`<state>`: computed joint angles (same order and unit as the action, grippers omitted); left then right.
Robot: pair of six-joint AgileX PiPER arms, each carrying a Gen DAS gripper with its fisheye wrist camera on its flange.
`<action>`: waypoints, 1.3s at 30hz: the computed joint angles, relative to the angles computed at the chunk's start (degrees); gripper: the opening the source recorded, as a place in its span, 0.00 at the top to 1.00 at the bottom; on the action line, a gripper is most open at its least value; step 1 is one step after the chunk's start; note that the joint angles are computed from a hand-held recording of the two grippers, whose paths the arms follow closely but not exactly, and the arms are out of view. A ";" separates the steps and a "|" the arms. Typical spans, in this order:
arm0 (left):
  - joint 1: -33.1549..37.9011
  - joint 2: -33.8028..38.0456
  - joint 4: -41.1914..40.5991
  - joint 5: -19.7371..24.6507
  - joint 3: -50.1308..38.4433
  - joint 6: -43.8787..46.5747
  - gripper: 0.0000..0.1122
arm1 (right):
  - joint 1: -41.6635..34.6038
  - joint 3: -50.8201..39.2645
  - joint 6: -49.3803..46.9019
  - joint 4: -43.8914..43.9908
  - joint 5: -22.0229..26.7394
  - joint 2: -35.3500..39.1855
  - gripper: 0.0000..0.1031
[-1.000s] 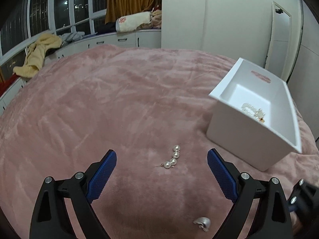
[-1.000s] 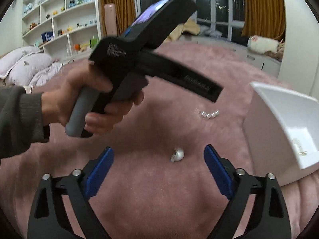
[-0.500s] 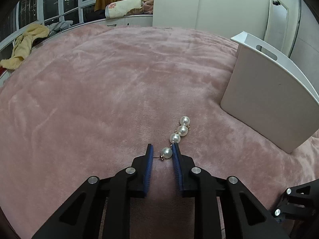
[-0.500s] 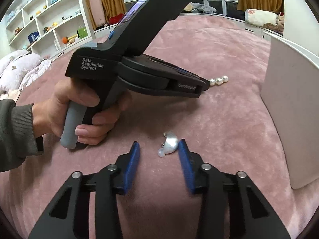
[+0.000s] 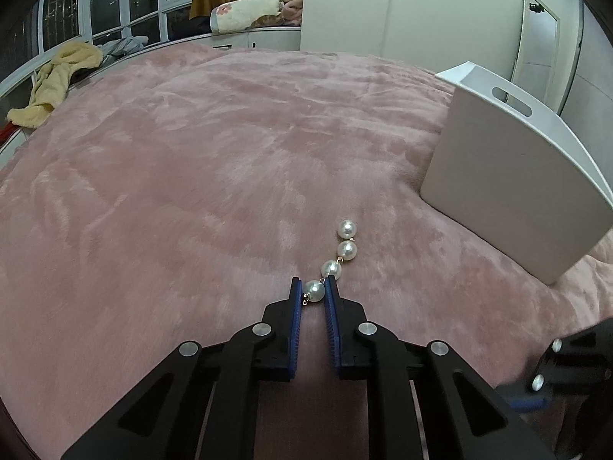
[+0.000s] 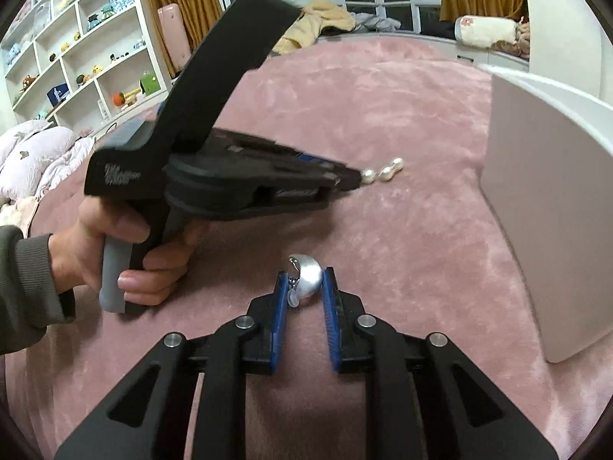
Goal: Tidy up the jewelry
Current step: 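Carry both earrings into the white box and open both tools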
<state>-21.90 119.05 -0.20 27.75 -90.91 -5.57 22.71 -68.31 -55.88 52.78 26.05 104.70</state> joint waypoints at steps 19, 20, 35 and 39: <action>-4.94 -16.92 14.88 4.47 8.47 -13.55 0.85 | -0.22 2.37 14.61 -15.05 2.02 -13.02 0.82; -5.27 -17.67 14.93 5.29 7.69 -13.31 0.85 | -0.72 2.14 15.00 -15.31 2.28 -13.53 0.82; -13.93 -9.34 16.69 18.72 -20.12 -11.84 0.85 | -16.10 -5.72 13.53 -16.43 9.06 -17.18 0.82; -15.76 -1.17 15.50 24.35 -33.91 -9.23 0.85 | -20.62 -9.51 12.07 -15.35 10.91 -13.83 0.82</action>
<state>-37.66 117.87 15.30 52.10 -124.82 -14.80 2.08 -77.82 -43.82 37.44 36.96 90.86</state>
